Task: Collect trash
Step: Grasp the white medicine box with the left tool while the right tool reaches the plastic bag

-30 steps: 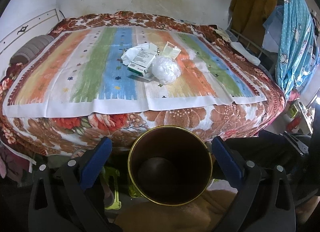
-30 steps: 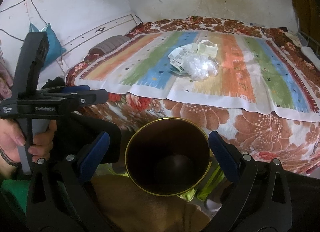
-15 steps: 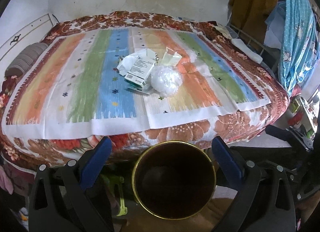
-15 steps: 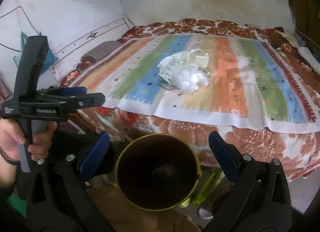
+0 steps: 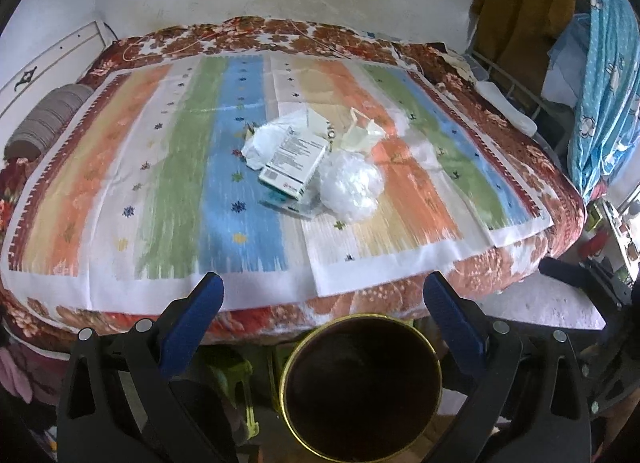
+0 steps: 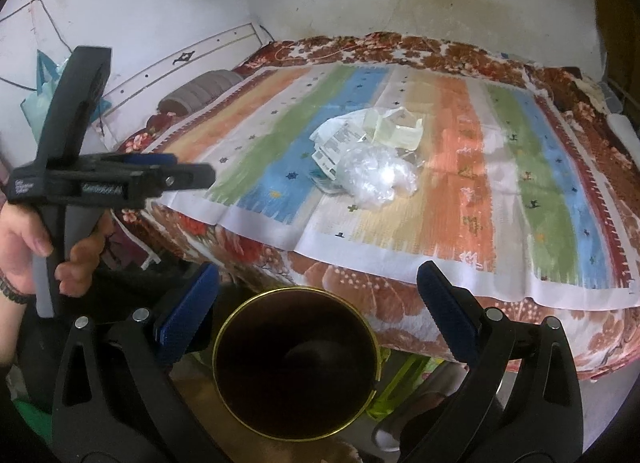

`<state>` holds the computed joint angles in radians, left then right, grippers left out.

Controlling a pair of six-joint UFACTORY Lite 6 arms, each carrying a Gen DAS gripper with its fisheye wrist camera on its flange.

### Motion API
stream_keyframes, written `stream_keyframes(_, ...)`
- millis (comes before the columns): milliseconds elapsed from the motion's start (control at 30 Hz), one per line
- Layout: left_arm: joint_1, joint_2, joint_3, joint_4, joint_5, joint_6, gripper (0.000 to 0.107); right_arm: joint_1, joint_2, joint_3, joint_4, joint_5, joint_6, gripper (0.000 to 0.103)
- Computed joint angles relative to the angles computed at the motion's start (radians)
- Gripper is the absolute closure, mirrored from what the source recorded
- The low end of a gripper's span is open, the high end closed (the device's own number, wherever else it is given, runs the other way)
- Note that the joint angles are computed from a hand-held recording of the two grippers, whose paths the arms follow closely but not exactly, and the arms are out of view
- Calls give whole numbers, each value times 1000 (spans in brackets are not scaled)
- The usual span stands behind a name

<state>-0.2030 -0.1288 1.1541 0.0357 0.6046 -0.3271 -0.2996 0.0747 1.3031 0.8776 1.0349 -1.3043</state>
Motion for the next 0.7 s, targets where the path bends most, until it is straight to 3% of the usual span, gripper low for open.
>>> stream_keyframes(267, 99, 165, 152, -142, 21, 192, 10, 84, 42, 48, -27, -88, 7, 9)
stream_keyframes(700, 208, 457, 352, -294, -19, 502, 10, 203, 260, 264, -89, -176, 101, 9)
